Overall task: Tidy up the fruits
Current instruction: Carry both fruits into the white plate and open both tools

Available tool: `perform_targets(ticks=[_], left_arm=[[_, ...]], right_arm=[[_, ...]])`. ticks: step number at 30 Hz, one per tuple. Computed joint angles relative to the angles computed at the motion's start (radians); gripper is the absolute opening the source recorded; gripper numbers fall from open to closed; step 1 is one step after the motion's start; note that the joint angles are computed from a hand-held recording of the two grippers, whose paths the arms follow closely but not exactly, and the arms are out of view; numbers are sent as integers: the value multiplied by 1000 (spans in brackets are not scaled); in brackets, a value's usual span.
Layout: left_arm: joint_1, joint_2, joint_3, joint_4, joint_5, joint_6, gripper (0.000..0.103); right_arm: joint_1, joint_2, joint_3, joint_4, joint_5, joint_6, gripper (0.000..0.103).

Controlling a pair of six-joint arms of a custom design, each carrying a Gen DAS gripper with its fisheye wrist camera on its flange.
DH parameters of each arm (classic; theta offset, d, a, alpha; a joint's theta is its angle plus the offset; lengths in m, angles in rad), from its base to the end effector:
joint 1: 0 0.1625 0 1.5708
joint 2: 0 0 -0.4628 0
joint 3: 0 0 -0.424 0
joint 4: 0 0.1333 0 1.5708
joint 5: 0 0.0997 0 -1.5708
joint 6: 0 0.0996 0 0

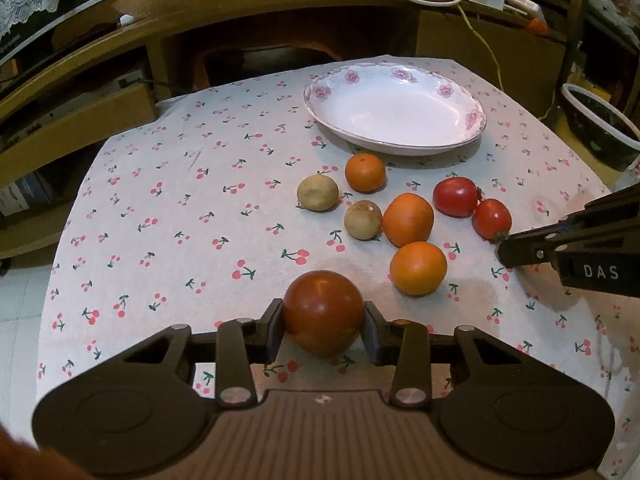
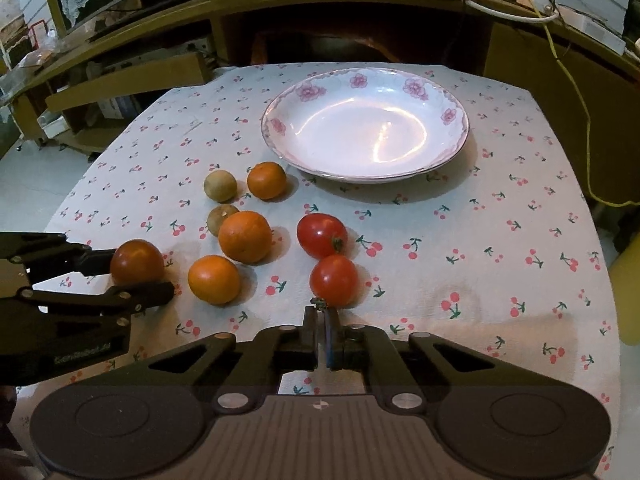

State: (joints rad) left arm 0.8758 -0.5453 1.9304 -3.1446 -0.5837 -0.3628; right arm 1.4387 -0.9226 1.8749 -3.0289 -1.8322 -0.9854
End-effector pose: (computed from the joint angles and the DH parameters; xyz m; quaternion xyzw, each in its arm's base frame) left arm -0.2066 -0.5857 -0.0494 0.1009 0.8721 -0.3096 0.3653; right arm 0.0198 -0.6675 0.1501 0.3676 -0.8874 0.1435 0.2385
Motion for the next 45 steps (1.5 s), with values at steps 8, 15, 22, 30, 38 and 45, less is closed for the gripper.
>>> perform_targets(ticks=[8,15,22,30,38,45], left_arm=[[3,-8,9,-9,-18,0,45],[5,-2,1,-4,-17,-14,45],[6,-1,5,-26,-18,0,46],[8,1,7,-47,-22,14,48],[7,5,5,-60,-20,26,45],[5,1,5,-50,-16,11,44]], right_arm=[[-6,-2,-17,49,20,26,19],[-3,14,-27,30,32,39,38],[2,-7,-25,17,18,32,40],[10,36,-61,-12,16,-4,42],[30,62,-53,-26,-48,-38,29],[24,32,-23,-22,-42,-34,28]])
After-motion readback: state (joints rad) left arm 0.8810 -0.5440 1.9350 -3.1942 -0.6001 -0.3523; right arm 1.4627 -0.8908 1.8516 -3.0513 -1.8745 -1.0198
